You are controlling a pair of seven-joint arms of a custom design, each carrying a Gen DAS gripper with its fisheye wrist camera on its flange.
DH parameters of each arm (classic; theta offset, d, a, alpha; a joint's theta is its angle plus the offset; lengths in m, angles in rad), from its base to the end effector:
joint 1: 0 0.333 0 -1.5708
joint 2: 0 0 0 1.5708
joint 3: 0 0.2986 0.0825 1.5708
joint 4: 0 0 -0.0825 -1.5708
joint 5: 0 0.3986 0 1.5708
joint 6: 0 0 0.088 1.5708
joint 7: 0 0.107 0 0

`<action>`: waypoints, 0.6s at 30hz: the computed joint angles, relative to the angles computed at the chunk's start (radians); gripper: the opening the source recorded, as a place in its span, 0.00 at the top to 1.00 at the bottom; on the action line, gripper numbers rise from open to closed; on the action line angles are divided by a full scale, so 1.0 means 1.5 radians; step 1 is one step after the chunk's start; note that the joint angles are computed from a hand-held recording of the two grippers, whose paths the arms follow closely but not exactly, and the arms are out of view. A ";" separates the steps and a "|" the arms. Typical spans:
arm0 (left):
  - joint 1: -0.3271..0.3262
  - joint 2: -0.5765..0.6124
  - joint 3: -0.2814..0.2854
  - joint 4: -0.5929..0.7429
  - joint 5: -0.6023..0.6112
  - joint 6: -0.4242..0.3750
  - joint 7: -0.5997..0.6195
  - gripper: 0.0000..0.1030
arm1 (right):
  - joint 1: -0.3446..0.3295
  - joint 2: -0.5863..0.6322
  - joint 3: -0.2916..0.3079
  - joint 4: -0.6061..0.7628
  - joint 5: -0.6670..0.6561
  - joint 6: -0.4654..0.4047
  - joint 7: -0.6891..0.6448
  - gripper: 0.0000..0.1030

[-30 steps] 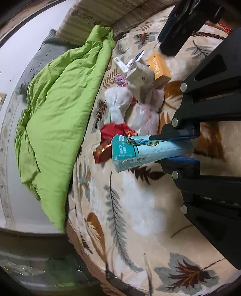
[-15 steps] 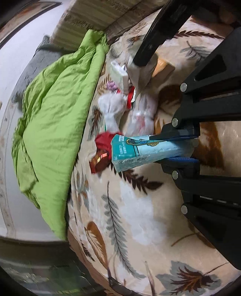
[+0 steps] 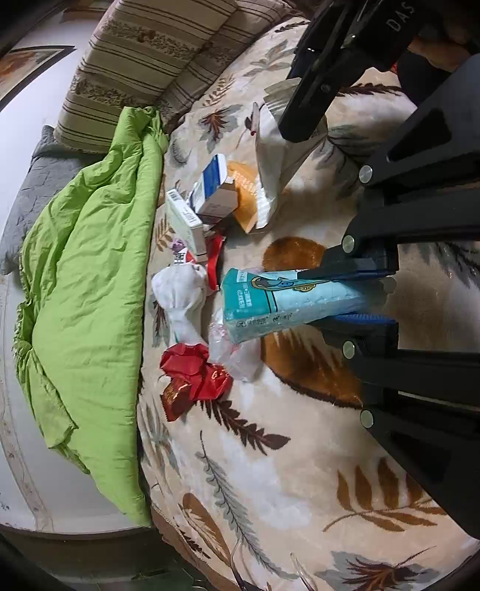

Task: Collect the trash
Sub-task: 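Grasp the white-and-red sachet with the right gripper while the left holds the teal packet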

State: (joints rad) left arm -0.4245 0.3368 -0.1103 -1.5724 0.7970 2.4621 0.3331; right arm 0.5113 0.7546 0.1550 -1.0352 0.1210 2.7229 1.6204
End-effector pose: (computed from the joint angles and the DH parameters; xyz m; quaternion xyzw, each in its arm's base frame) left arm 0.6160 -0.3542 0.4891 -0.7191 0.5715 -0.2846 0.2745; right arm 0.6691 0.4552 0.4982 -0.7492 0.4778 -0.1099 0.4454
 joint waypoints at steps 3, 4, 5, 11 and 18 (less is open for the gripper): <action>0.002 0.011 -0.001 0.010 -0.014 -0.013 0.010 0.87 | 0.010 0.016 -0.012 0.030 -0.013 -0.037 0.008 0.58; 0.002 0.014 -0.001 0.014 -0.018 -0.016 0.012 0.87 | 0.012 0.027 -0.016 0.050 -0.016 -0.060 0.014 0.58; 0.001 0.016 0.000 0.015 -0.019 -0.017 0.013 0.86 | 0.011 0.036 -0.014 0.067 -0.013 -0.079 0.015 0.57; -0.003 0.018 0.004 0.019 -0.018 -0.021 0.015 0.86 | 0.012 0.118 -0.010 0.216 0.005 -0.227 0.014 0.53; 0.000 0.016 0.004 0.014 -0.026 -0.012 0.013 0.86 | 0.026 0.124 -0.030 0.230 -0.009 -0.240 0.019 0.39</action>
